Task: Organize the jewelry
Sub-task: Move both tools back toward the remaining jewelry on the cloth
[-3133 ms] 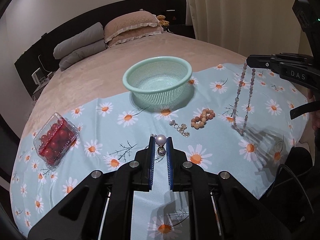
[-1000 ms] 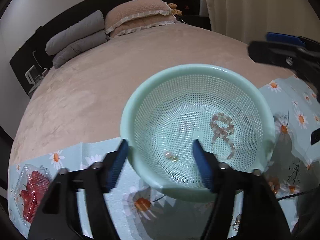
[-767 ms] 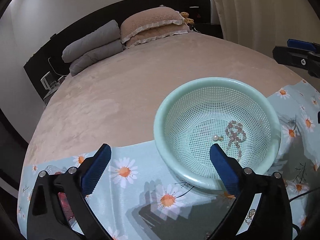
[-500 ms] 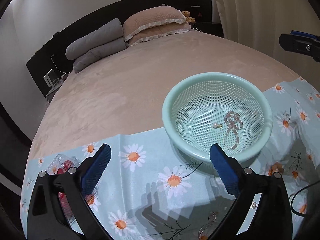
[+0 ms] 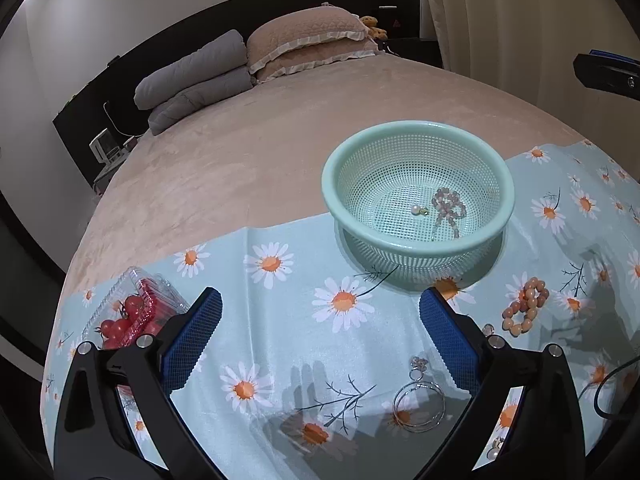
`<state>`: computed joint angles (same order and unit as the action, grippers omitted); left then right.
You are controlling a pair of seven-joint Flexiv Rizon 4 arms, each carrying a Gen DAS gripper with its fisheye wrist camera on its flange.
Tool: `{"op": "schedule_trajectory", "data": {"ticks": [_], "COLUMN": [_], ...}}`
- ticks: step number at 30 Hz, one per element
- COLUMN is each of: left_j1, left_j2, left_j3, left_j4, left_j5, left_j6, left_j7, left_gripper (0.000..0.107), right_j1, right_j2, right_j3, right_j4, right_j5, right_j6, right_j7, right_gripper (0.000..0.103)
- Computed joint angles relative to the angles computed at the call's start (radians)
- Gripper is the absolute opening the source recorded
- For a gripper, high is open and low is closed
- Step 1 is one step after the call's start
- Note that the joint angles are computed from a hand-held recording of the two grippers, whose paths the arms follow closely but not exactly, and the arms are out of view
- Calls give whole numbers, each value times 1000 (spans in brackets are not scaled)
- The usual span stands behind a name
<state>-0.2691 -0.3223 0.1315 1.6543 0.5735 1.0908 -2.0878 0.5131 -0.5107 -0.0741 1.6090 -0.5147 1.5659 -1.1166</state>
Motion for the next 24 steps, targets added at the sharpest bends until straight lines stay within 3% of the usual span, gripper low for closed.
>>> {"op": "schedule_trajectory", "data": {"ticks": [7, 11, 17, 24], "left_j1": [-6, 17, 1, -14], "left_j2": [-2, -6, -9, -34], "left_j3": [-1, -17, 7, 12], "left_j4": [25, 61, 101, 115], "left_j5": [12, -40, -21, -26], "left_j6": [-19, 20, 76, 90], "left_j7": [-6, 8, -48, -28], "left_gripper": [97, 97, 97, 97], "right_j1": [-7, -22, -118, -135], "right_j2": [27, 28, -10, -66], "right_j3": [18, 40, 184, 228], "right_j4": [54, 82, 97, 89], "right_j5": [-12, -4, 89, 167], "right_j6": [-14, -26, -73, -160], "right_j7": [-22, -34, -120, -174], "right_gripper": [95, 95, 95, 95]}}
